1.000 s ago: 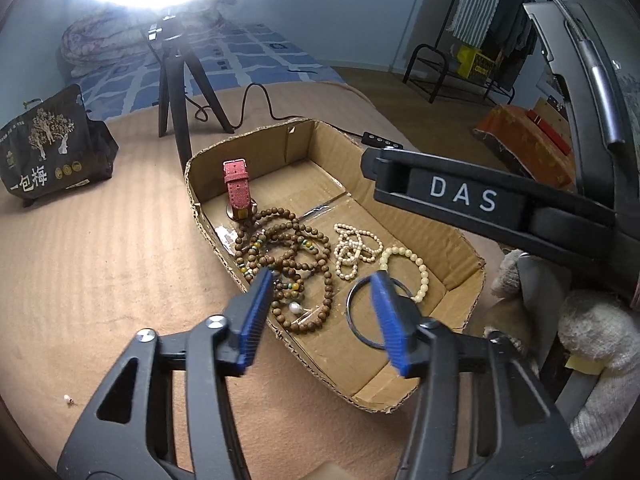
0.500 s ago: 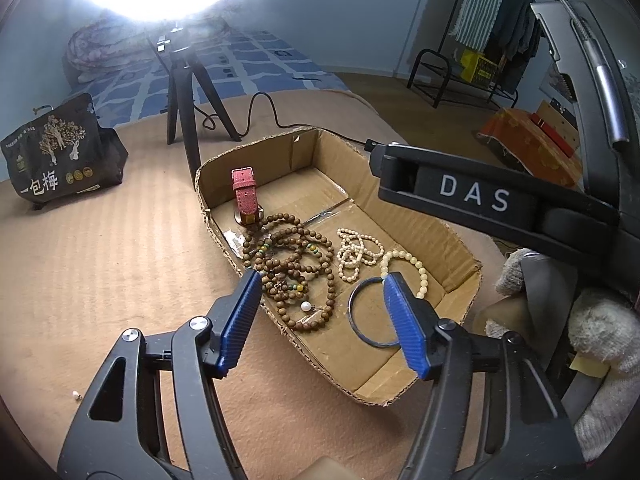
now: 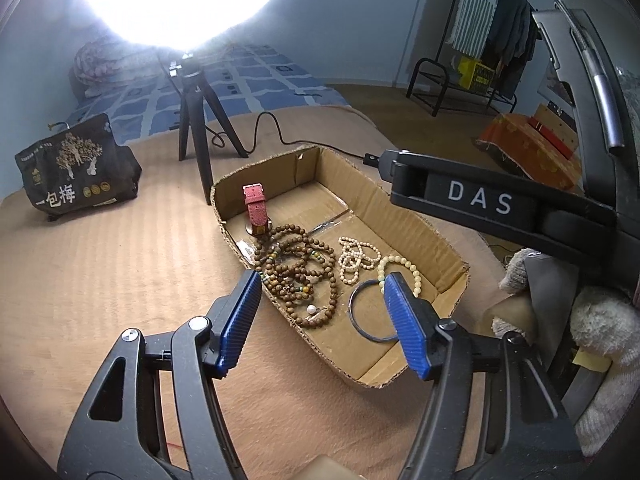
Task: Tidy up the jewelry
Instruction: 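Move both open tools back to the remaining pearl earring and jade pendant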
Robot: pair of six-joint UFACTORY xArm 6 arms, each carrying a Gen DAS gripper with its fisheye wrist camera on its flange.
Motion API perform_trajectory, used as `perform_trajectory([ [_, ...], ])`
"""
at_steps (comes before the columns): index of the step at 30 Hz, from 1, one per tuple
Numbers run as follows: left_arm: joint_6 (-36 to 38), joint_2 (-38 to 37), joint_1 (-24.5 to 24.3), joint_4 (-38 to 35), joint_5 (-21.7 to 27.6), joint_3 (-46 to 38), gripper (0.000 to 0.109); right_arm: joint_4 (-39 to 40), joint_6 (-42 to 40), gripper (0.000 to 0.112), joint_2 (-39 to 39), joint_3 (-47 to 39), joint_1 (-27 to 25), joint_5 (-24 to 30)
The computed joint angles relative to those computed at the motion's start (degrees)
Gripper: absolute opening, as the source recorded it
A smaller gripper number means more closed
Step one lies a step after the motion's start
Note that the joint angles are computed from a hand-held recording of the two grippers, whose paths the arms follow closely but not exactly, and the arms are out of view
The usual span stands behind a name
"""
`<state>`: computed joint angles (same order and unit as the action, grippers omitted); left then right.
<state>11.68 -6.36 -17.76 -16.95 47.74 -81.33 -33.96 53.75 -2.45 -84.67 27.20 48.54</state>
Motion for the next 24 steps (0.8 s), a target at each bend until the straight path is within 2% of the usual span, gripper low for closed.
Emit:
perform_trajectory([
  [17, 5.78, -8.23, 3.76, -0.68, 0.11, 4.67, 0.066, -5.50, 1.74, 0.098, -3.27, -0.96, 5.92, 4.54],
  [24, 8.96, -11.86, 7.82, -2.31, 1.00, 7.58, 0.066, -7.66, 3.08, 0.098, -4.24, -0.77, 9.15, 5.08],
])
